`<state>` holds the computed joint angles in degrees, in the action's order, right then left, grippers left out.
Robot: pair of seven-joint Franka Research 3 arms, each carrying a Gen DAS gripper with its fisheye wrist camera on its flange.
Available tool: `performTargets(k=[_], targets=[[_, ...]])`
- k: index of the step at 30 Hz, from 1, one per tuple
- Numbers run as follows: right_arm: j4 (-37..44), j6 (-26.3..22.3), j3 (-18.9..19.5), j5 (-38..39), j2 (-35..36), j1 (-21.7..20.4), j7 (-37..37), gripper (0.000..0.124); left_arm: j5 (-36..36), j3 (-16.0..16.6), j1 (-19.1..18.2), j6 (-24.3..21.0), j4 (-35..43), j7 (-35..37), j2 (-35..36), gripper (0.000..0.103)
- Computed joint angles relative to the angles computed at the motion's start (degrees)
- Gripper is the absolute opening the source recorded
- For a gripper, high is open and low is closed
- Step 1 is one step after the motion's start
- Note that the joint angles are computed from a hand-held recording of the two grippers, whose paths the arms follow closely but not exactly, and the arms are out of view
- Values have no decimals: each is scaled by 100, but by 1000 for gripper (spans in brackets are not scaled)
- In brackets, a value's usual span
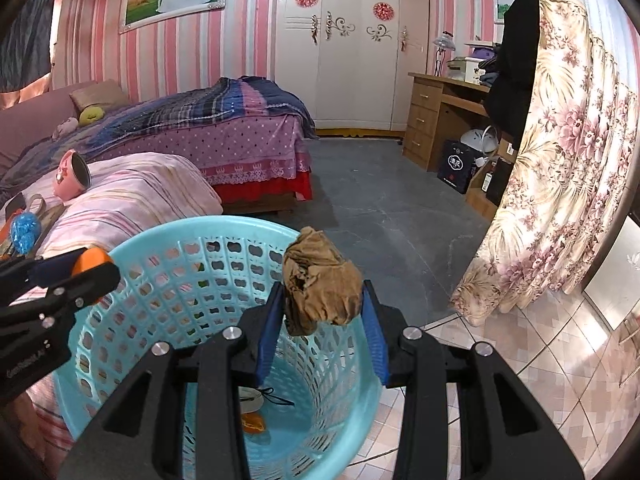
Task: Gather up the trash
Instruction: 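Carry both items over the blue basket and open both tools to drop them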
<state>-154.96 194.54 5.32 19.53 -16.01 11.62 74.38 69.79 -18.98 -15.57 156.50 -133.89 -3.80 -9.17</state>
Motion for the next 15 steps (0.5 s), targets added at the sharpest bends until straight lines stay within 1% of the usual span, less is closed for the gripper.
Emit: performTargets(k=[1,2,4,5,8,11,15], targets=[[-15,2,-86,-42,-12,57,6,38,-44,8,3,-60,-17,5,-39,66],[-29,7,-91,-48,-19,55,9,38,10,3,26,-107,-63,-113,-111,69],[-22,-3,-69,-44,-15,36,17,38,106,6,78,-122,-173,-285,-255,79],[-24,-20,16,-3,-25,-32,14,38,101,4,99,-170,-245,-319,-346,80],[-35,-22,75,15,-39,-85,-2,38,12,4,165,-204,-454,-319,-592,84],[-19,-45,278,103,-60,-219,-18,38,-125,-18,244,-256,-657,-283,-840,86],[-9,-20,340,114,-62,-204,-35,40,-293,-57,361,-259,-936,-239,-1228,88]])
